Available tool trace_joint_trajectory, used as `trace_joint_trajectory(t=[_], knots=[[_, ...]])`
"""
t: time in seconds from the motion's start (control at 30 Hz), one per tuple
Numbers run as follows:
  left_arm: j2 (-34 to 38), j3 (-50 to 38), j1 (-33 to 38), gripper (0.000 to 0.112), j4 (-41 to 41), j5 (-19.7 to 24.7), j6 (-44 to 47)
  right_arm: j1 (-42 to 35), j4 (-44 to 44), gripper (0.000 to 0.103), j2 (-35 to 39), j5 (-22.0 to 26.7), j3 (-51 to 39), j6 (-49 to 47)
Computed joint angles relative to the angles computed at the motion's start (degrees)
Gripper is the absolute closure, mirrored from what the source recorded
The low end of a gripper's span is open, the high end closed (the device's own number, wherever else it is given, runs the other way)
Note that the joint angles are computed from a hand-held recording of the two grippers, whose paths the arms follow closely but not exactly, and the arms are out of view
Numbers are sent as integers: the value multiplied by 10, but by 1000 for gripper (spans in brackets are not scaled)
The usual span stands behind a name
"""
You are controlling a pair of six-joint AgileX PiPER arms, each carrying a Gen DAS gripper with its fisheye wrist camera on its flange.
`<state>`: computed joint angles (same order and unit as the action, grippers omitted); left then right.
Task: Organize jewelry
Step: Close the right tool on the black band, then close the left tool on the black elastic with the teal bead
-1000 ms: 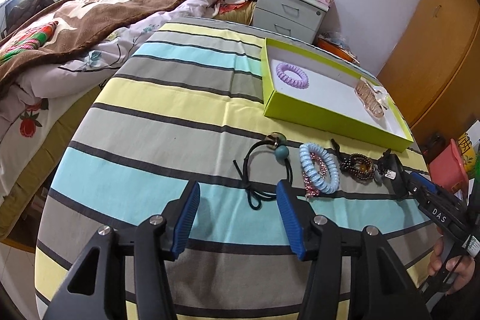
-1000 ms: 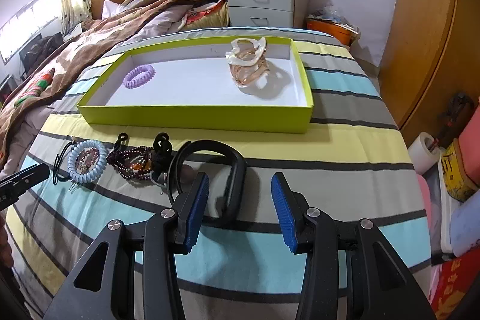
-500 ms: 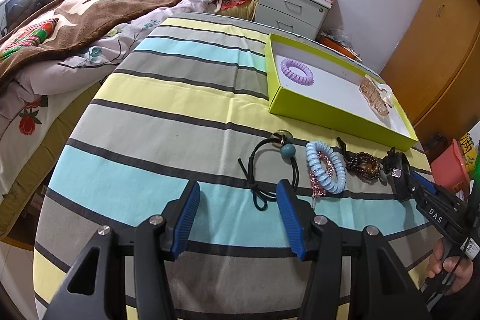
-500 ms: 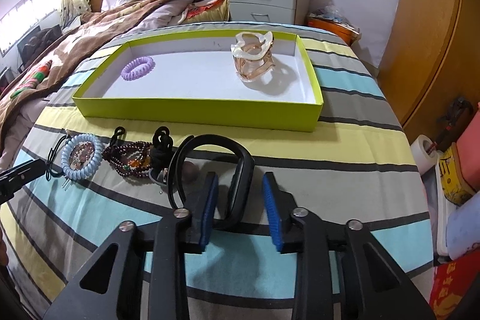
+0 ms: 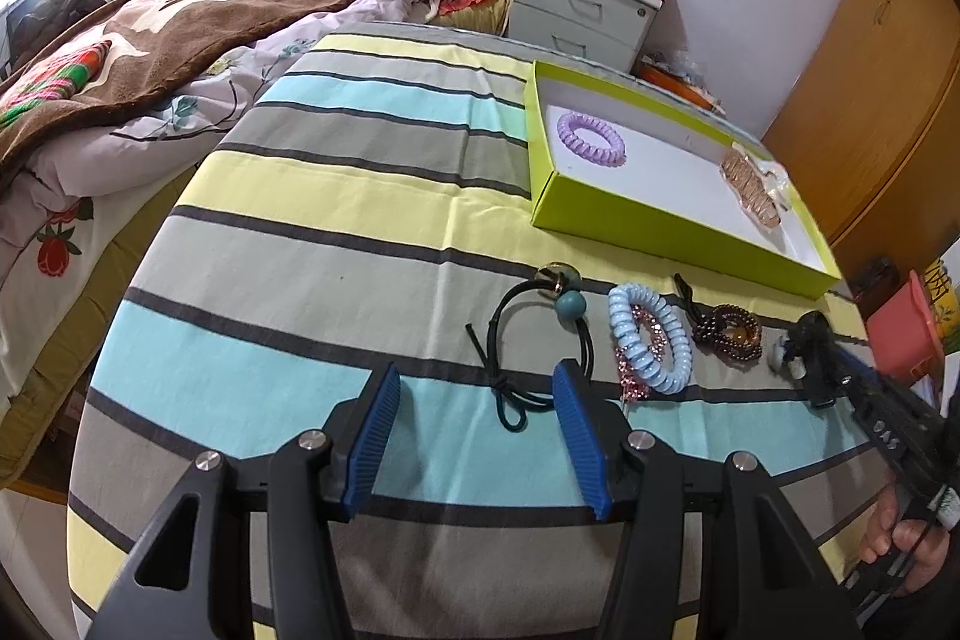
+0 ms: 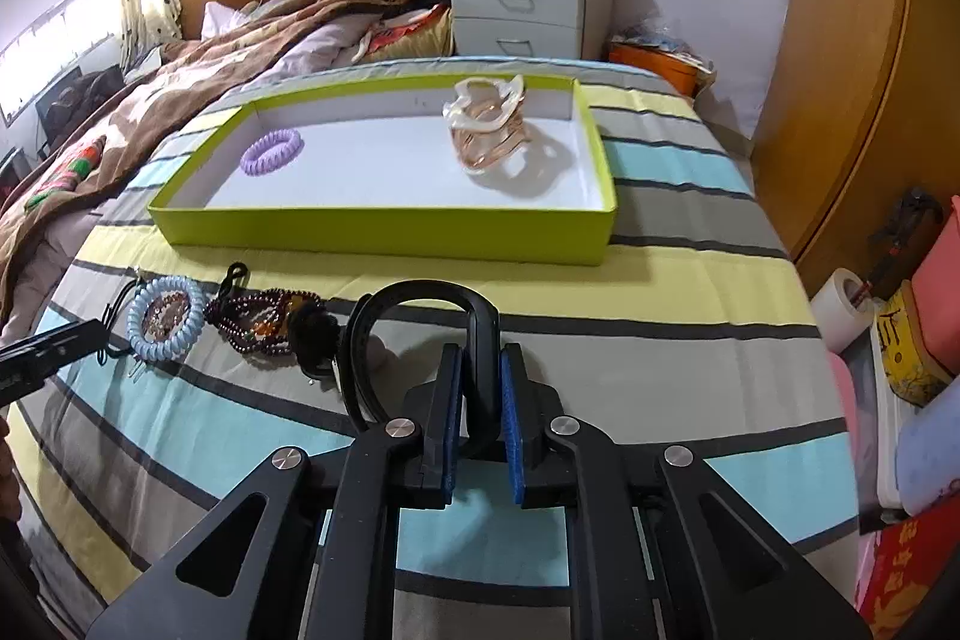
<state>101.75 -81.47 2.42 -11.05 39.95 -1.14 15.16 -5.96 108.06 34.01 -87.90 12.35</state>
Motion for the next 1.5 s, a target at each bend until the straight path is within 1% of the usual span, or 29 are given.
trace_joint_trajectory(t=[0.07,0.23,0.4,0.47,0.53,0.63,0.7,0.83,1.0,1.2,1.23,1.27,1.3,1.37,1.43,1.5], knots=[[5,-8,-6,57,15,2,-15,-4,1,90,-7,-7,8,0],[2,-9,-11,57,-1,1,2,-19,23,90,-23,-27,25,-11],[25,-39,-19,57,48,12,-37,-30,42,90,-42,-41,40,-21],[42,-63,-26,57,89,30,-68,-33,49,90,-50,-45,46,-26],[51,-76,-33,57,120,34,-81,-35,50,90,-54,-47,47,-27],[63,-91,-37,57,124,39,-62,-37,56,90,-58,-51,48,-31],[73,-105,-45,57,140,46,-58,-37,58,90,-57,-51,46,-33],[88,-128,-48,57,116,48,-15,-37,61,90,-53,-51,44,-35],[106,-154,-51,56,115,51,18,-38,59,90,-51,-49,41,-31],[109,-154,-44,57,83,40,63,-36,61,90,-47,-48,40,-32],[108,-154,-44,62,79,41,67,-36,62,90,-47,-48,40,-32],[109,-155,-43,72,71,41,78,-36,60,90,-48,-48,40,-30],[108,-155,-45,76,72,40,80,-35,57,90,-48,-48,40,-27],[105,-151,-50,92,83,37,77,-34,56,90,-48,-48,40,-25],[104,-149,-54,101,97,33,64,-34,57,90,-46,-47,39,-26],[102,-147,-53,103,95,30,63,-34,57,90,-46,-46,39,-25]])
